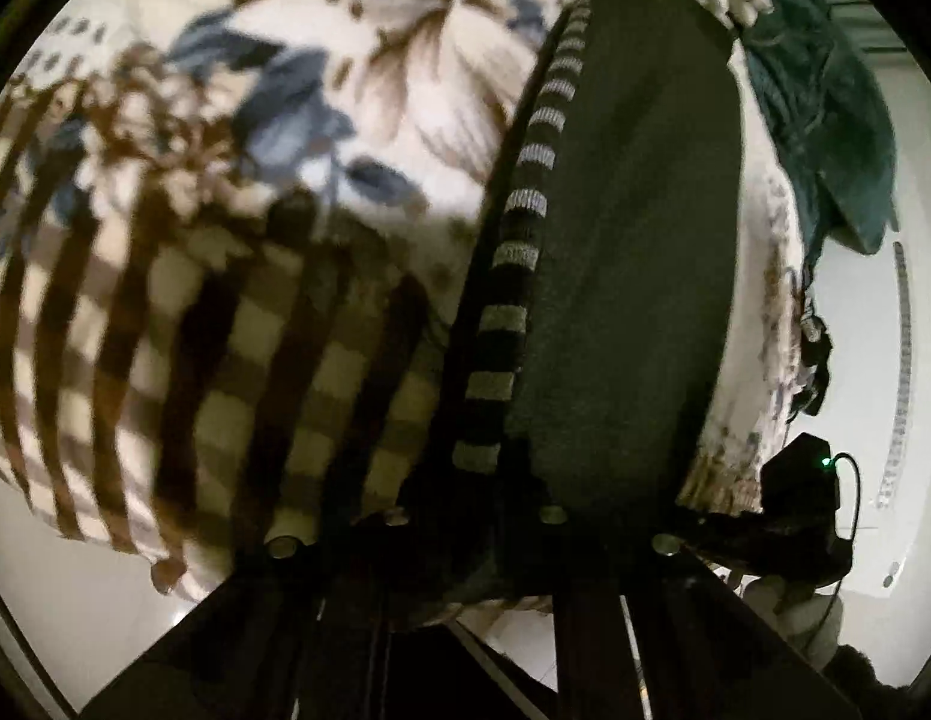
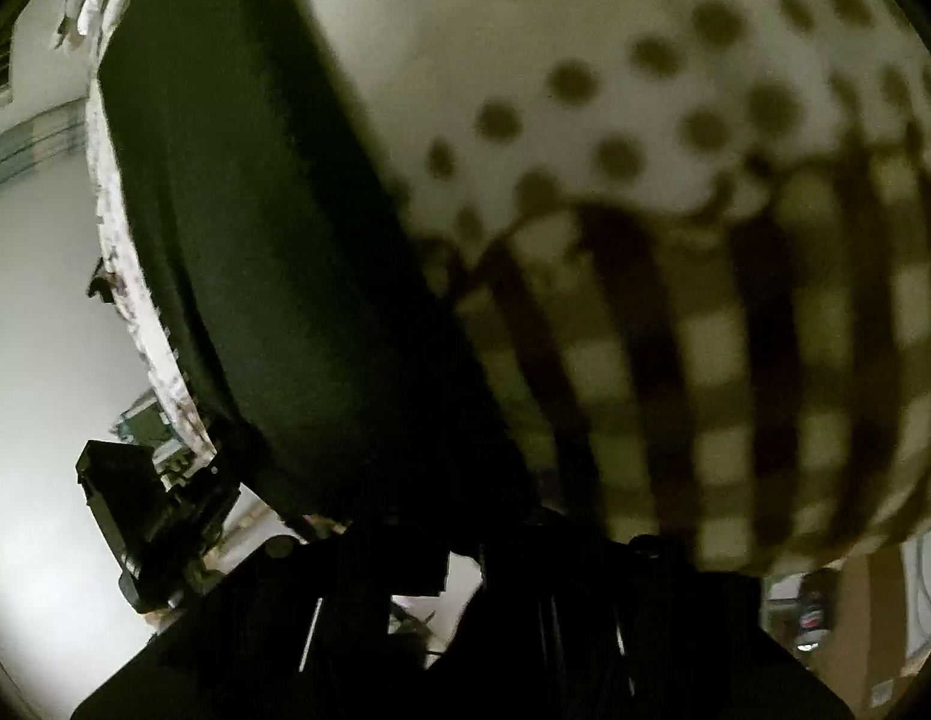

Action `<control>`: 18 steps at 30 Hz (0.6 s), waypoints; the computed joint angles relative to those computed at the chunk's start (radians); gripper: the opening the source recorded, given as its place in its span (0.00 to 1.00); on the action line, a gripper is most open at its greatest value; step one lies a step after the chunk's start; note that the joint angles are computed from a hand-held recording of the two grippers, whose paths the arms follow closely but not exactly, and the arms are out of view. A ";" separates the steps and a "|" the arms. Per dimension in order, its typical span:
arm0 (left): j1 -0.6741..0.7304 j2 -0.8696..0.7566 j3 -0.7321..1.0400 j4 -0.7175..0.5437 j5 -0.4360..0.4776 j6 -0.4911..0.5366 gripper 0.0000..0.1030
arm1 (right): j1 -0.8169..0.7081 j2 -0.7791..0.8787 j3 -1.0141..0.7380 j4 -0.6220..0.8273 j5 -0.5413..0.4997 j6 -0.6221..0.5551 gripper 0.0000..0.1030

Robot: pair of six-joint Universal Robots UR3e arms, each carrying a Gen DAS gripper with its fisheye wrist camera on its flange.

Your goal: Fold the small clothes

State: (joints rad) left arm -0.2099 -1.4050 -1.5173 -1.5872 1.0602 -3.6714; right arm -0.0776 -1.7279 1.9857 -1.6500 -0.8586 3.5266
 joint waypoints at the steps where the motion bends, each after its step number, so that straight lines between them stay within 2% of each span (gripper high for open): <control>1: 0.008 0.009 0.009 -0.014 -0.004 0.016 0.08 | 0.025 0.003 -0.009 -0.020 -0.016 0.007 0.06; 5: 0.067 0.046 -0.009 -0.070 -0.036 0.112 0.08 | 0.068 0.011 -0.047 -0.014 -0.021 0.026 0.06; 8: 0.077 0.032 -0.042 -0.054 -0.048 0.132 0.16 | -0.015 -0.013 -0.056 0.101 -0.032 -0.108 0.13; 10: 0.142 0.079 -0.107 -0.088 -0.073 0.190 0.57 | -0.068 -0.043 -0.036 0.176 -0.039 -0.162 0.37; 11: 0.157 0.111 -0.146 -0.079 -0.091 0.197 0.62 | -0.093 -0.042 -0.032 0.186 -0.033 -0.182 0.42; 13: 0.198 0.155 -0.231 -0.053 -0.144 0.213 0.63 | -0.110 -0.068 0.031 0.153 0.000 -0.194 0.51; 16: 0.205 0.140 -0.281 -0.031 -0.163 0.256 0.66 | -0.107 -0.055 0.111 0.096 0.058 -0.235 0.51; 18: 0.208 0.125 -0.298 -0.005 -0.197 0.261 0.77 | -0.095 -0.039 0.158 0.036 0.094 -0.222 0.51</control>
State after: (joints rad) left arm -0.0017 -1.2798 -1.8157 -1.5917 0.8628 -3.4105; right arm -0.1726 -1.7665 2.1434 -1.6138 -0.7644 3.3042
